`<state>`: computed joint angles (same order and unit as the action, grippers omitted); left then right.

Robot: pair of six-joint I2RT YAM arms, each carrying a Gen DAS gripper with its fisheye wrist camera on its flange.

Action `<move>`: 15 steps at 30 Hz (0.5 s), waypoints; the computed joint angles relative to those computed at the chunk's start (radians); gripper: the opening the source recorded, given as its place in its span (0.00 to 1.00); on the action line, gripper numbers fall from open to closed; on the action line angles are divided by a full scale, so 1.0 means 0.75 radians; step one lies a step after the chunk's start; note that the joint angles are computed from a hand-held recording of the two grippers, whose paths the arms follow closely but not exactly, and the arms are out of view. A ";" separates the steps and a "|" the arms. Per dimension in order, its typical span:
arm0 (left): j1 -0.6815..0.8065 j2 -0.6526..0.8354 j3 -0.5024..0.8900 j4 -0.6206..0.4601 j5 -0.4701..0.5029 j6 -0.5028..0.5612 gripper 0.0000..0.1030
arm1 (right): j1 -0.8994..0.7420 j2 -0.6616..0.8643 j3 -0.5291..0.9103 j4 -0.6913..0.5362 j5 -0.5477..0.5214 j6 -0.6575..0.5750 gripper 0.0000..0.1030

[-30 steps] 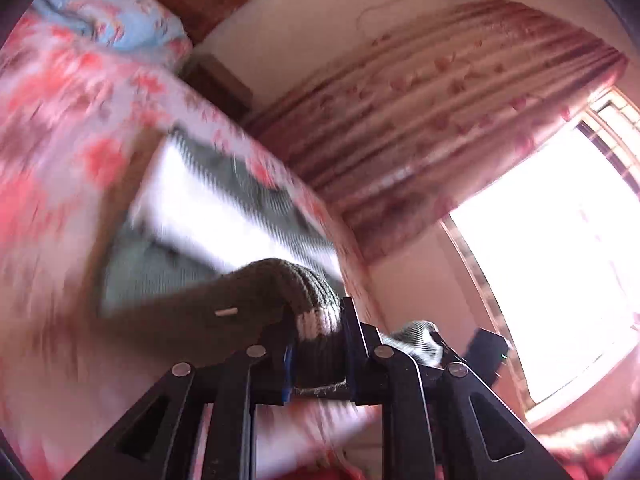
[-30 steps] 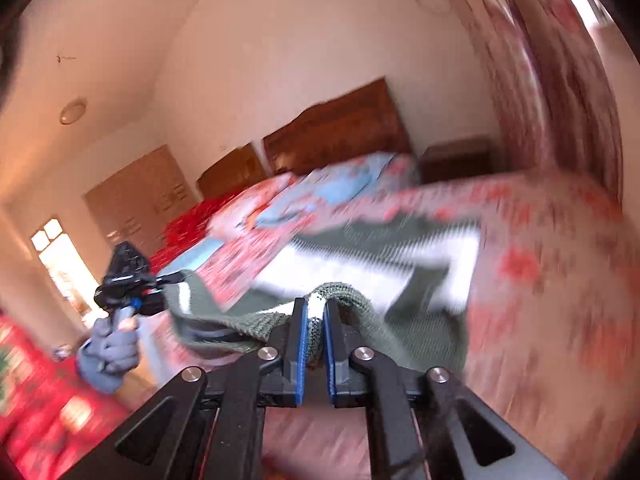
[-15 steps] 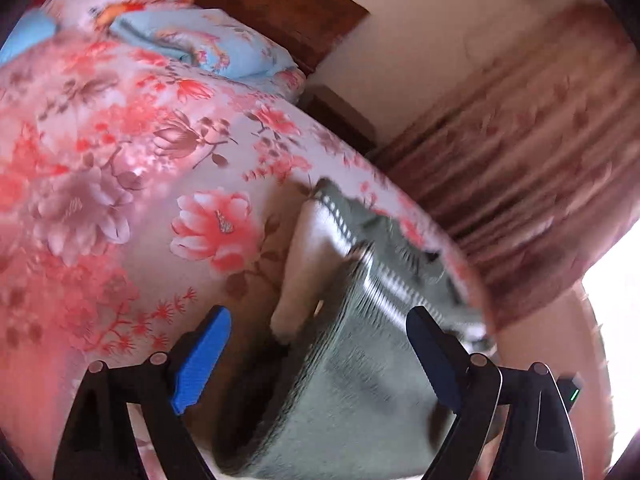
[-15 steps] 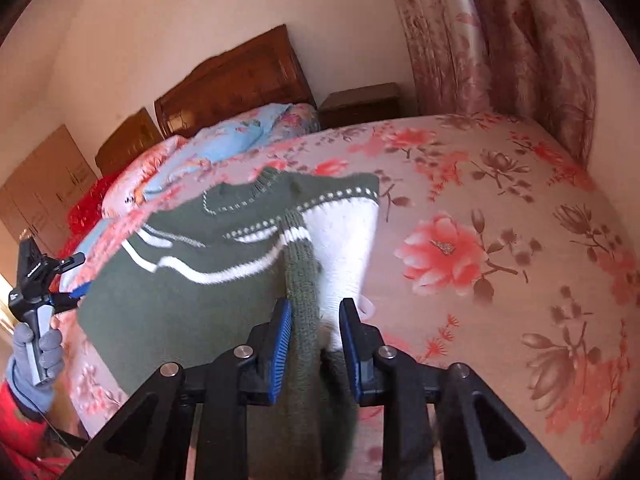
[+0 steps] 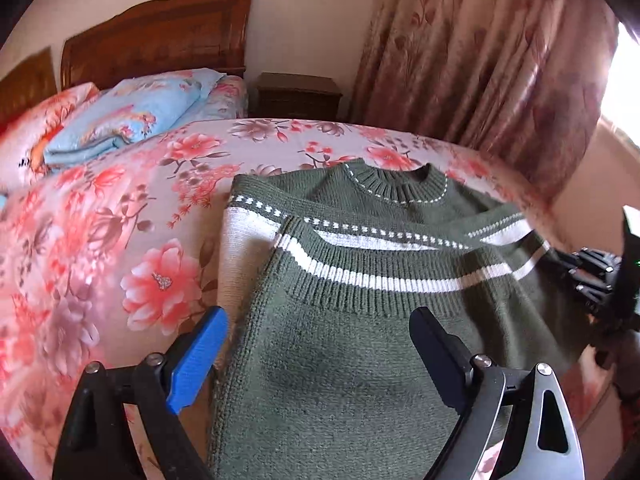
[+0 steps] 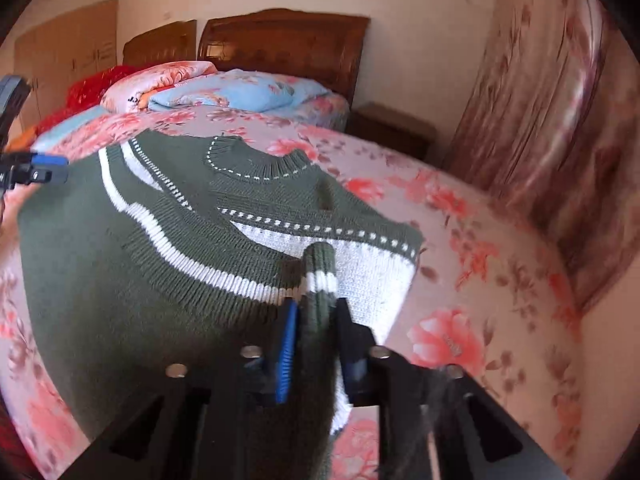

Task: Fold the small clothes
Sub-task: 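Carry the held hem up over the sweater body toward the collar with both tools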

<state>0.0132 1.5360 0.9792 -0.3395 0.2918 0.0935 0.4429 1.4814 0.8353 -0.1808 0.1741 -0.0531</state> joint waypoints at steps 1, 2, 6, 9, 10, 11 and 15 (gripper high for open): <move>0.003 0.008 0.006 0.001 -0.004 0.010 1.00 | 0.009 -0.020 -0.020 0.015 0.014 0.000 0.13; 0.004 0.024 0.018 0.005 -0.008 0.014 1.00 | 0.016 -0.029 -0.028 0.024 0.026 0.000 0.13; 0.022 0.103 0.103 0.002 0.009 0.018 1.00 | 0.009 -0.024 -0.050 0.058 0.024 0.028 0.13; 0.038 0.173 0.186 -0.030 0.068 0.057 1.00 | -0.006 -0.022 -0.057 0.073 0.000 0.056 0.13; 0.040 0.190 0.207 -0.044 0.085 0.071 1.00 | -0.006 -0.018 -0.055 0.075 -0.004 0.061 0.13; 0.041 0.226 0.248 -0.081 0.106 0.096 1.00 | -0.012 -0.017 -0.056 0.077 -0.014 0.064 0.13; 0.028 0.319 0.322 -0.142 0.097 0.145 1.00 | -0.025 -0.016 -0.063 0.091 -0.043 0.076 0.13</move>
